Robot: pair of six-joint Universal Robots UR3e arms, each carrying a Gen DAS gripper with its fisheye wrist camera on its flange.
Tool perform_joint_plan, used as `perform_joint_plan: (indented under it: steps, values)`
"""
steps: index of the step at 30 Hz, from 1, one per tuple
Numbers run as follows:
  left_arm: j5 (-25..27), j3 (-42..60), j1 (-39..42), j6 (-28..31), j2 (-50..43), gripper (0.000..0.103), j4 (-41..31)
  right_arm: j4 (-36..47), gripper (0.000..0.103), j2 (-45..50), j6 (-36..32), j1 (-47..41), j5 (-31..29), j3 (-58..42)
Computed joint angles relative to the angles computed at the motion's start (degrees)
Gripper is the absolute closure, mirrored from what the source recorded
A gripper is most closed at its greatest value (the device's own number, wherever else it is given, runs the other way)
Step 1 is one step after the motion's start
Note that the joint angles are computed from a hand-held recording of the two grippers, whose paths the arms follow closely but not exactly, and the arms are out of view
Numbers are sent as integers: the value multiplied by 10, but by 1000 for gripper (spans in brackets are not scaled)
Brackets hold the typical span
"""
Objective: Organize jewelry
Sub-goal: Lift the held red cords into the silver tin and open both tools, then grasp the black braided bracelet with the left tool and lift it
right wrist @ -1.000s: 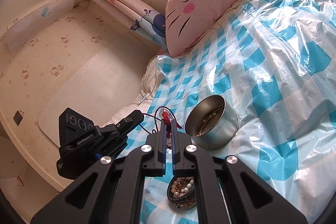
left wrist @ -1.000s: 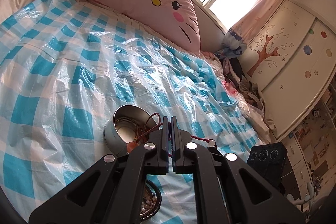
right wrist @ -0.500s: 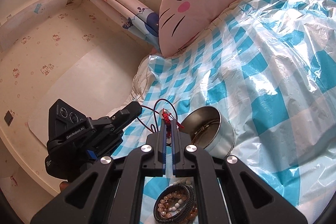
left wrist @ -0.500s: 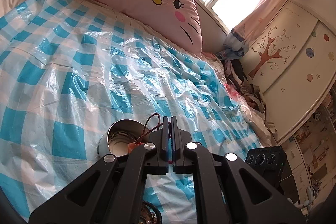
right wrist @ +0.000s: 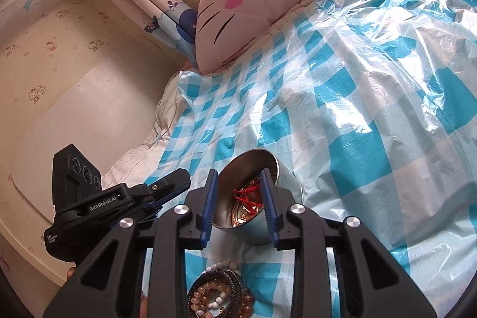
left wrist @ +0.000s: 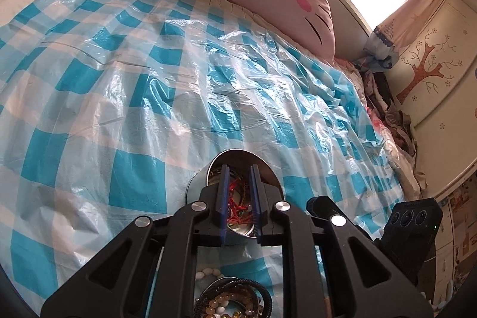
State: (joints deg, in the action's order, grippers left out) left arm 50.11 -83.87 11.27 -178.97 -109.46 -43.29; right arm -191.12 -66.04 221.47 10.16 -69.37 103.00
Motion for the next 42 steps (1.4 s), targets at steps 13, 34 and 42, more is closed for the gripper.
perform_joint_plan:
  steps: [13, 34, 42]
  values:
    - [50, -64, 6, 65, 74, 57, -35, -3, 52, -60, 12, -6, -19, 71]
    - [185, -190, -83, 284, 200, 22, -98, -60, 43, -144, 64, -5, -38, 204]
    - [198, -167, -93, 283, 170, 22, -122, -60, 43, -142, 65, -6, -33, 204]
